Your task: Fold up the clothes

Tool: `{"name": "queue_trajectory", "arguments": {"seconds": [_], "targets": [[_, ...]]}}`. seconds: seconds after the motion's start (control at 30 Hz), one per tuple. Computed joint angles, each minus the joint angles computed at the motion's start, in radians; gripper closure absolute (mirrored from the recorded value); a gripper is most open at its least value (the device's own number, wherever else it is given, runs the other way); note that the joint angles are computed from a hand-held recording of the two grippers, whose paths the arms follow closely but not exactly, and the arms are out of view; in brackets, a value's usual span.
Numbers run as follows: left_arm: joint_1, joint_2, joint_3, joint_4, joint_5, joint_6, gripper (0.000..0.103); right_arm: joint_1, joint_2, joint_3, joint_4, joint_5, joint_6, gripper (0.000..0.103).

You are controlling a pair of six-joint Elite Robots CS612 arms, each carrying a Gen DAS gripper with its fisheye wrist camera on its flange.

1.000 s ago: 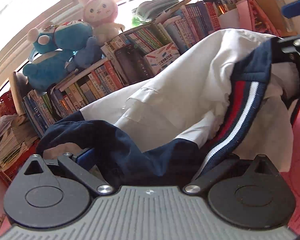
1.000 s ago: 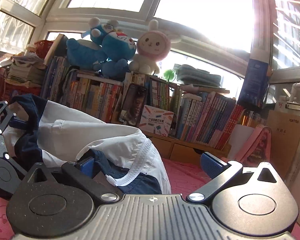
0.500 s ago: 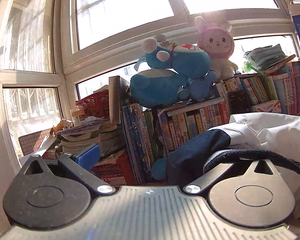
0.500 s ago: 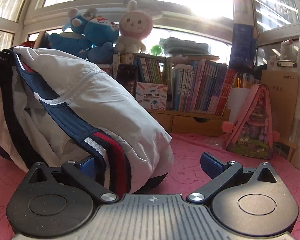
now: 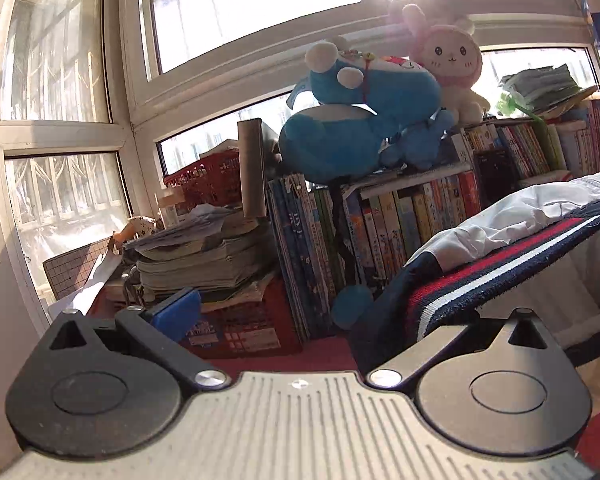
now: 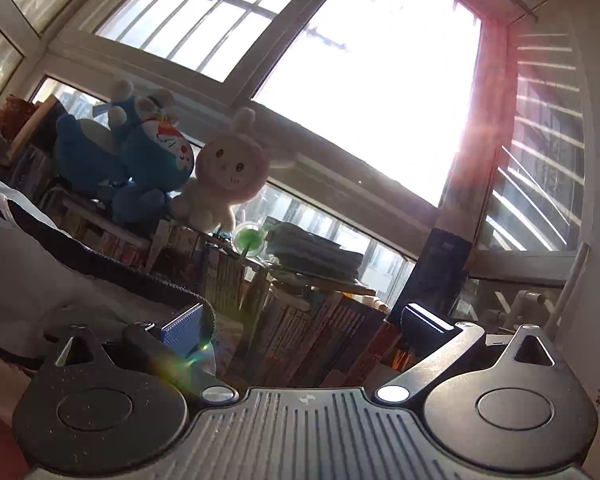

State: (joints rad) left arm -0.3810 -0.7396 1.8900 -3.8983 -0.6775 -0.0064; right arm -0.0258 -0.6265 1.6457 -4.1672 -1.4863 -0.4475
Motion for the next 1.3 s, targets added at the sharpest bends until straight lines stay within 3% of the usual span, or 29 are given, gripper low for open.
{"name": "queue_trajectory", "arguments": {"seconds": [0.07,0.13,0.23,0.3,0.33,0.5,0.63,0.77,0.87,1.0,1.07,1.13,1.23,1.3], "targets": [[0.009,-0.021,0.069,0.167,-0.003,-0.180,0.000,-0.011,0.009,0.050,0.056,-0.122,-0.065,0.019],[0.022,-0.040,0.125,0.310,-0.040,-0.343,0.000,-0.047,-0.009,0.109,0.182,-0.185,-0.006,0.019],[0.026,-0.051,0.174,0.378,-0.117,-0.420,0.000,-0.113,-0.065,0.193,0.373,-0.073,0.189,0.020],[0.007,-0.043,0.172,0.351,-0.078,-0.394,0.000,-0.131,-0.083,0.243,0.368,0.028,0.219,0.020],[-0.002,-0.039,0.171,0.337,-0.058,-0.380,0.000,-0.129,-0.088,0.267,0.335,0.077,0.191,0.020],[-0.005,-0.047,0.143,0.260,-0.066,-0.350,0.000,-0.067,-0.087,0.330,0.237,0.365,0.013,0.016],[-0.009,-0.053,0.128,0.176,-0.058,-0.308,0.000,0.017,-0.067,0.313,0.277,0.503,-0.042,0.016],[-0.020,-0.060,0.130,0.098,-0.048,-0.262,0.000,0.121,-0.017,0.262,0.168,0.428,-0.109,0.012],[-0.027,-0.061,0.130,0.049,-0.032,-0.230,0.000,0.164,0.001,0.224,0.128,0.362,-0.089,0.012],[-0.026,-0.054,0.137,0.072,-0.003,-0.254,0.000,0.150,0.004,0.216,0.074,0.259,0.056,0.013],[-0.015,-0.058,0.151,0.121,-0.049,-0.311,0.000,0.135,0.006,0.216,0.035,0.180,0.132,0.012],[-0.013,-0.055,0.159,0.164,-0.083,-0.355,0.000,0.103,-0.001,0.221,0.042,0.166,0.183,0.009],[-0.026,-0.037,0.157,0.193,-0.079,-0.372,0.000,0.091,0.007,0.218,0.030,0.092,0.084,0.007],[-0.035,-0.025,0.151,0.178,-0.054,-0.358,0.000,0.093,0.035,0.211,-0.034,0.050,-0.031,0.007]]}}
